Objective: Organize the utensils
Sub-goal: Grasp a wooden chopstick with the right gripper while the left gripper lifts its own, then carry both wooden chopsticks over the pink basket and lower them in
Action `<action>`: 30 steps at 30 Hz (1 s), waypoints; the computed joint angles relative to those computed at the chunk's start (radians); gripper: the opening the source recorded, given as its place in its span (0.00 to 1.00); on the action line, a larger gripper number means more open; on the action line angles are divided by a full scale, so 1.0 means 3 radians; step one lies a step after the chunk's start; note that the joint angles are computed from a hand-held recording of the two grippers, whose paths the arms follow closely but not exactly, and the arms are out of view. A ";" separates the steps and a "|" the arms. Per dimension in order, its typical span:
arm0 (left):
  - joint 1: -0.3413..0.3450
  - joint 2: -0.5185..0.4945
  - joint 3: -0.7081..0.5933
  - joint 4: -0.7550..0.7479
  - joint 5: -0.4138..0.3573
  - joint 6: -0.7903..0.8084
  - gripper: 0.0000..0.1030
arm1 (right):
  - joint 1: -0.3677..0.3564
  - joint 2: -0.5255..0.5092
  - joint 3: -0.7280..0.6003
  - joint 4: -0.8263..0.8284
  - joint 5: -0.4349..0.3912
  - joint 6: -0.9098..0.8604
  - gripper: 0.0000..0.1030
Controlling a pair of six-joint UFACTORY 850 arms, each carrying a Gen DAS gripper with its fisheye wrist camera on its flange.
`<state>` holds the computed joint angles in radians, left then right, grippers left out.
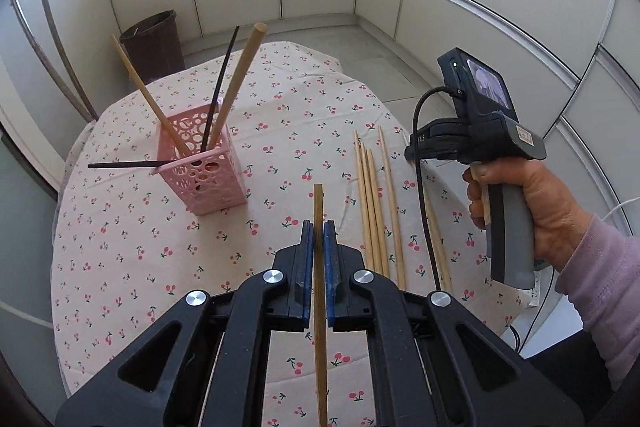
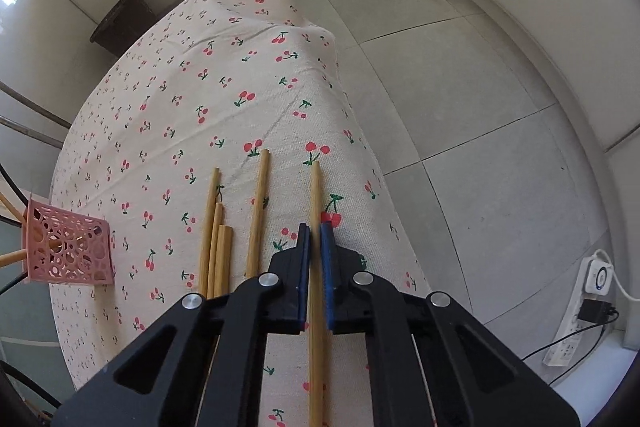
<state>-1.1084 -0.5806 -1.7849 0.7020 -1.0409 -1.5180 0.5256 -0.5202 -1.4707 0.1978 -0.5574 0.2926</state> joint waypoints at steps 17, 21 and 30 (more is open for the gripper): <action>-0.0283 0.0650 0.0654 0.1070 0.0068 -0.0925 0.04 | 0.0258 0.1131 0.0640 0.0708 0.0823 -0.0802 0.06; -0.0305 0.0749 0.0733 0.1216 0.0087 -0.1099 0.04 | 0.0373 0.1288 0.0693 0.0478 0.0916 -0.0767 0.06; -0.0279 0.0845 0.0612 0.1506 -0.0053 -0.1221 0.04 | 0.0402 0.1402 0.0508 0.0619 0.1096 -0.0887 0.06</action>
<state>-1.1923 -0.3270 -1.6013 1.1537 -1.0569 -1.8844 0.6463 -0.0997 -1.3183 0.3834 -0.2285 0.0264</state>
